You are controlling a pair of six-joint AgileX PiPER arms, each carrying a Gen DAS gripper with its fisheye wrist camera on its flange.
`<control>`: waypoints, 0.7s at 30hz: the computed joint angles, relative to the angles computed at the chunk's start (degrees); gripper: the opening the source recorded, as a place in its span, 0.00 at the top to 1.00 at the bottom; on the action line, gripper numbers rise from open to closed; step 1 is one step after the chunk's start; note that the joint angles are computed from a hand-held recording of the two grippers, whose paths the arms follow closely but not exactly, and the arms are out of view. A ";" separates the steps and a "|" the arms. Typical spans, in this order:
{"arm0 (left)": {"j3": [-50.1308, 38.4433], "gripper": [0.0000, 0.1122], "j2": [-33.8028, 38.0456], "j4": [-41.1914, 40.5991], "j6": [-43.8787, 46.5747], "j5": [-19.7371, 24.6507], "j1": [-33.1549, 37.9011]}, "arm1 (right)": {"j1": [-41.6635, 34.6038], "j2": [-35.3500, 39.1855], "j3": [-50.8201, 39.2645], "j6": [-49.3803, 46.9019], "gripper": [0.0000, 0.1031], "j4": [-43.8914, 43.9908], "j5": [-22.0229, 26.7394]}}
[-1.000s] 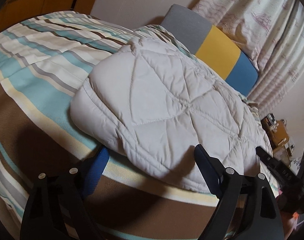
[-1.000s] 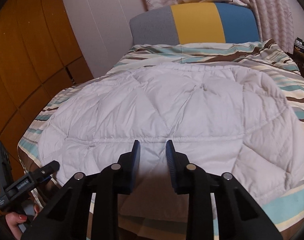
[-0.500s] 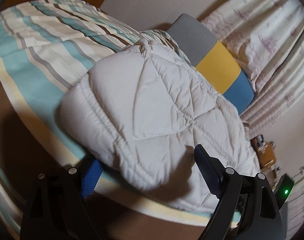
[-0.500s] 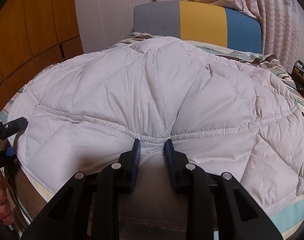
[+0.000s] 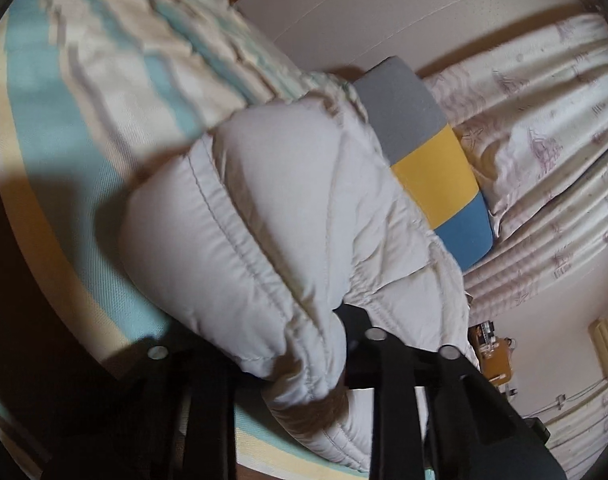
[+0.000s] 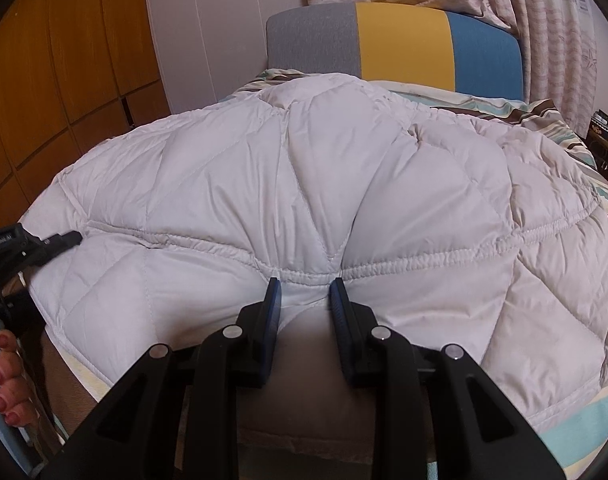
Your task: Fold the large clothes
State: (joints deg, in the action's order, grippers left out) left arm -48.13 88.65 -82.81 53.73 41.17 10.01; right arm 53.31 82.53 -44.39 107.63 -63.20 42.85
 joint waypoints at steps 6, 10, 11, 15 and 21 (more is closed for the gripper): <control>-0.47 0.83 -10.73 1.27 4.43 -7.93 -8.25 | -0.84 -0.77 0.69 0.96 0.76 -0.12 -1.42; -2.42 0.83 -15.44 3.62 8.27 -11.05 -15.31 | -1.59 -1.14 0.77 1.54 0.76 0.32 -2.39; -3.03 0.83 -16.22 5.20 8.37 -12.02 -17.33 | -1.81 -1.20 0.74 1.50 0.76 0.55 -2.63; -6.40 0.82 -17.60 18.65 1.79 -20.06 -28.28 | -2.79 -2.86 0.92 -0.88 0.75 3.10 -3.32; -8.64 0.82 -16.51 31.60 -6.20 -25.98 -35.85 | -0.71 -16.96 9.38 6.52 0.52 1.77 -1.55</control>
